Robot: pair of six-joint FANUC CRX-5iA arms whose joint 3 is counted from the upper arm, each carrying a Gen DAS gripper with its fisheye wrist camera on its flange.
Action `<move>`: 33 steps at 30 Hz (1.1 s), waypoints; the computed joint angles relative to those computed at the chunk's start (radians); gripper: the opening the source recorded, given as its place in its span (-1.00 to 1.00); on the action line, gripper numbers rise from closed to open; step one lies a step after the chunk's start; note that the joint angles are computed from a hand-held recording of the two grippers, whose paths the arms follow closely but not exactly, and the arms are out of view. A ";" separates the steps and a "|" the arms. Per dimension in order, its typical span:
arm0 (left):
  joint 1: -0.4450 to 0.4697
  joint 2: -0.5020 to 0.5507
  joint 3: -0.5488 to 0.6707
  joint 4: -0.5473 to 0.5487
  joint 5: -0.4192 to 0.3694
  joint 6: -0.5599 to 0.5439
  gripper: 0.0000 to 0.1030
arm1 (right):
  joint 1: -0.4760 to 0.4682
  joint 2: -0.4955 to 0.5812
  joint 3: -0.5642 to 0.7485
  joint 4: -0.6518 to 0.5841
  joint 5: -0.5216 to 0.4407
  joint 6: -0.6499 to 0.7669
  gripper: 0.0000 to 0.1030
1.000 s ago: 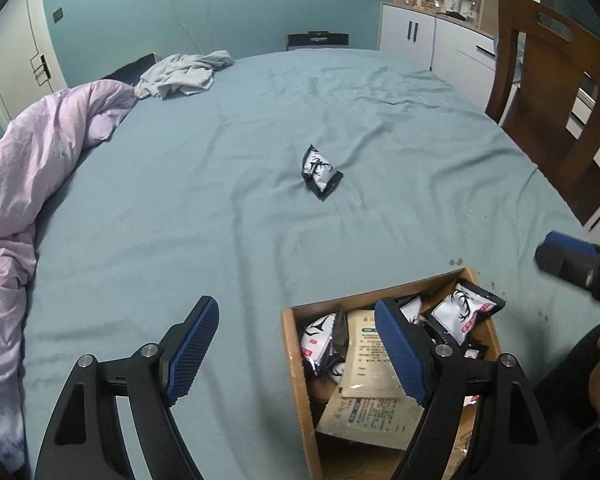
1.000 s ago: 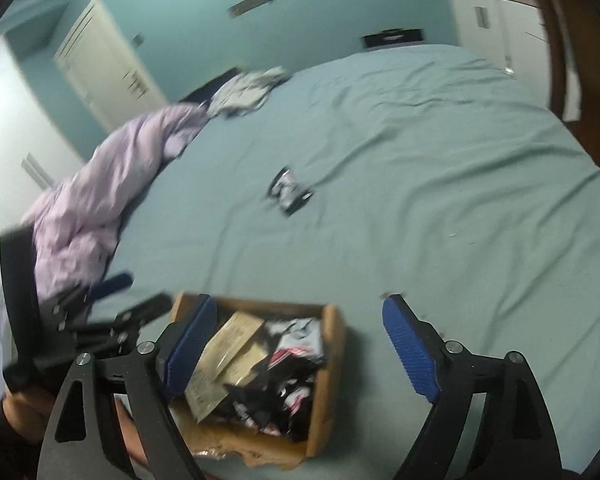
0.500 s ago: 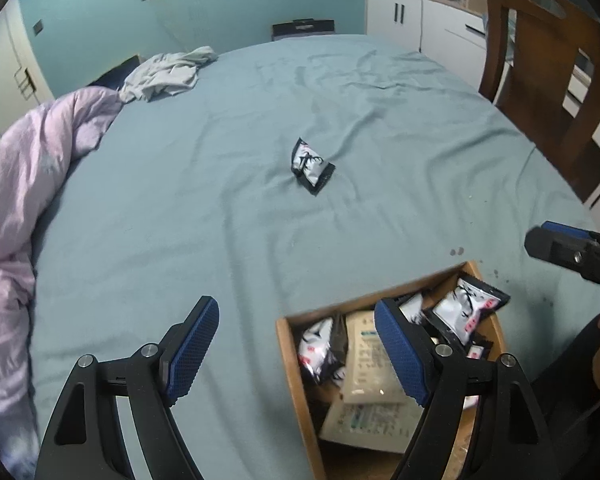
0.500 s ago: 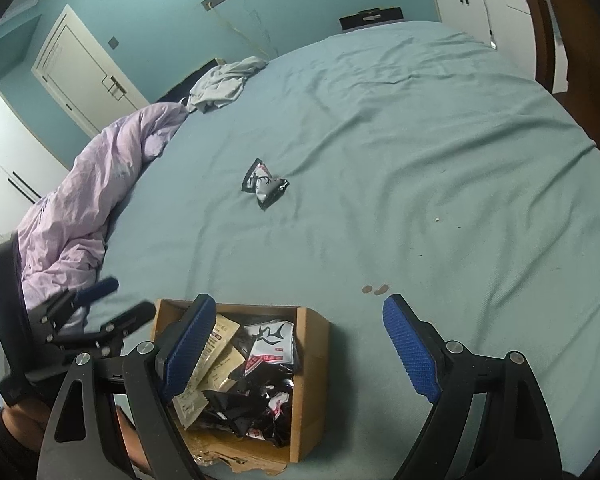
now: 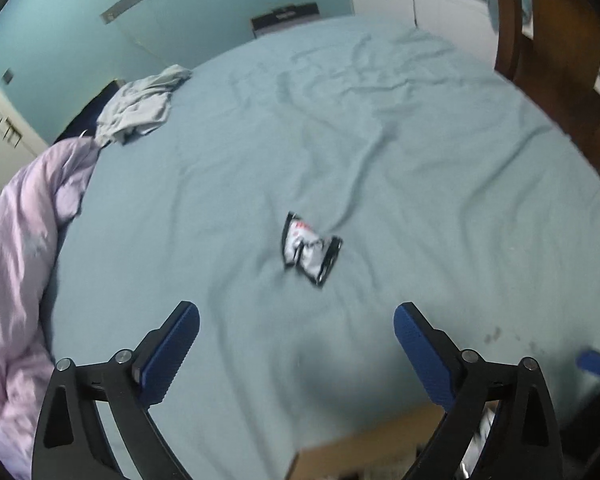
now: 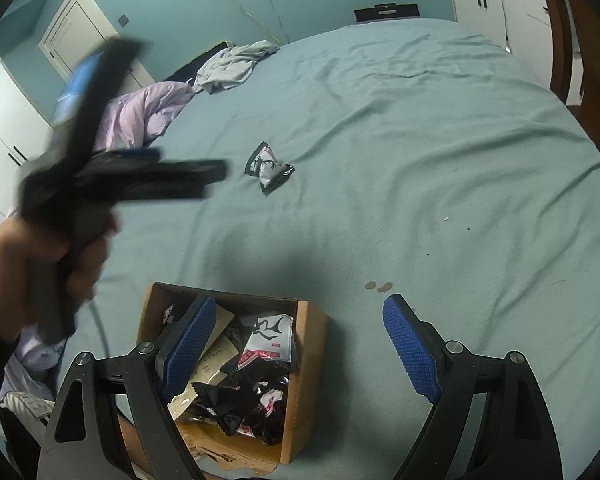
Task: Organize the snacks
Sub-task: 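Reach the left gripper to the last packet on the sheet and grasp it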
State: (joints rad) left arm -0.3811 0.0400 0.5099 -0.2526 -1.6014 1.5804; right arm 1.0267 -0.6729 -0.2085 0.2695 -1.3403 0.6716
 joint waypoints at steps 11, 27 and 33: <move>0.017 0.246 0.121 -0.009 -0.003 0.016 0.93 | -0.297 0.093 0.082 -0.302 0.030 0.243 0.66; 0.120 0.154 -0.044 0.232 0.002 0.097 -0.39 | -0.248 0.089 0.067 -0.237 0.037 0.219 0.66; 0.127 0.011 -0.048 0.200 -0.048 0.055 -0.39 | -0.123 0.043 0.026 -0.110 0.032 0.118 0.66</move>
State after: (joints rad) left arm -0.2544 0.0511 0.4623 -0.0527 -1.6496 1.6351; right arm 0.9033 -0.6303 -0.1827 0.1600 -1.3084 0.7898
